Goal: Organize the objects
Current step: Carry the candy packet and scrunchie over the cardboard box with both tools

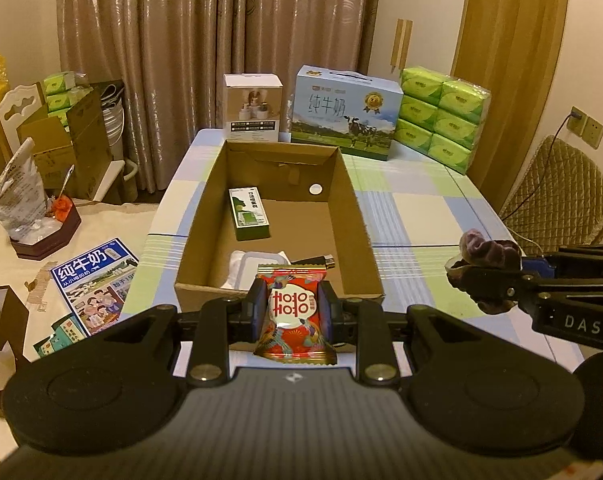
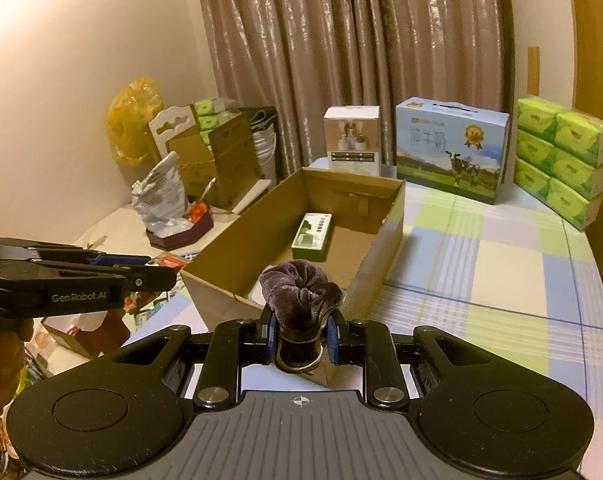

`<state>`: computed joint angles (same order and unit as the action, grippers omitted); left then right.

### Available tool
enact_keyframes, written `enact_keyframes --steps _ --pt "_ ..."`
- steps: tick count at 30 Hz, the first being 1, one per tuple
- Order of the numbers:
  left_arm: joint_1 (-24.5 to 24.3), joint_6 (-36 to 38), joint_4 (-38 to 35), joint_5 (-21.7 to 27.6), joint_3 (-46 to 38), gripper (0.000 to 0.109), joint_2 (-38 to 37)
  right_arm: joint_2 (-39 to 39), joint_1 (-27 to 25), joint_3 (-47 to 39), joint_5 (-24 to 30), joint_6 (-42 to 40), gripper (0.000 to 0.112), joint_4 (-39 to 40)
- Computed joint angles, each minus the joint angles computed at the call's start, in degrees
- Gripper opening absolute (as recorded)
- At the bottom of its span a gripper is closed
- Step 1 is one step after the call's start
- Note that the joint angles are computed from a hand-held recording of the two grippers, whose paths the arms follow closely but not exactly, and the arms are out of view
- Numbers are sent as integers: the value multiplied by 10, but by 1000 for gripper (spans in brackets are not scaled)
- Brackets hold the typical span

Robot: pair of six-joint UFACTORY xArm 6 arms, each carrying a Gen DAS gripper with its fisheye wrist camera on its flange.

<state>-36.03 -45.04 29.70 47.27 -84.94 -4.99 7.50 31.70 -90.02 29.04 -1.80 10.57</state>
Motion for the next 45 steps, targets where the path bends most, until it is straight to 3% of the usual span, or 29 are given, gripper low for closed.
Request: enact_keyframes --steps 29,45 --pt "38 59 -34 -1 -39 22 48 94 2 -120 41 -13 20 14" --pt "63 110 -67 -1 -80 22 93 179 -6 -231 80 -18 20 19"
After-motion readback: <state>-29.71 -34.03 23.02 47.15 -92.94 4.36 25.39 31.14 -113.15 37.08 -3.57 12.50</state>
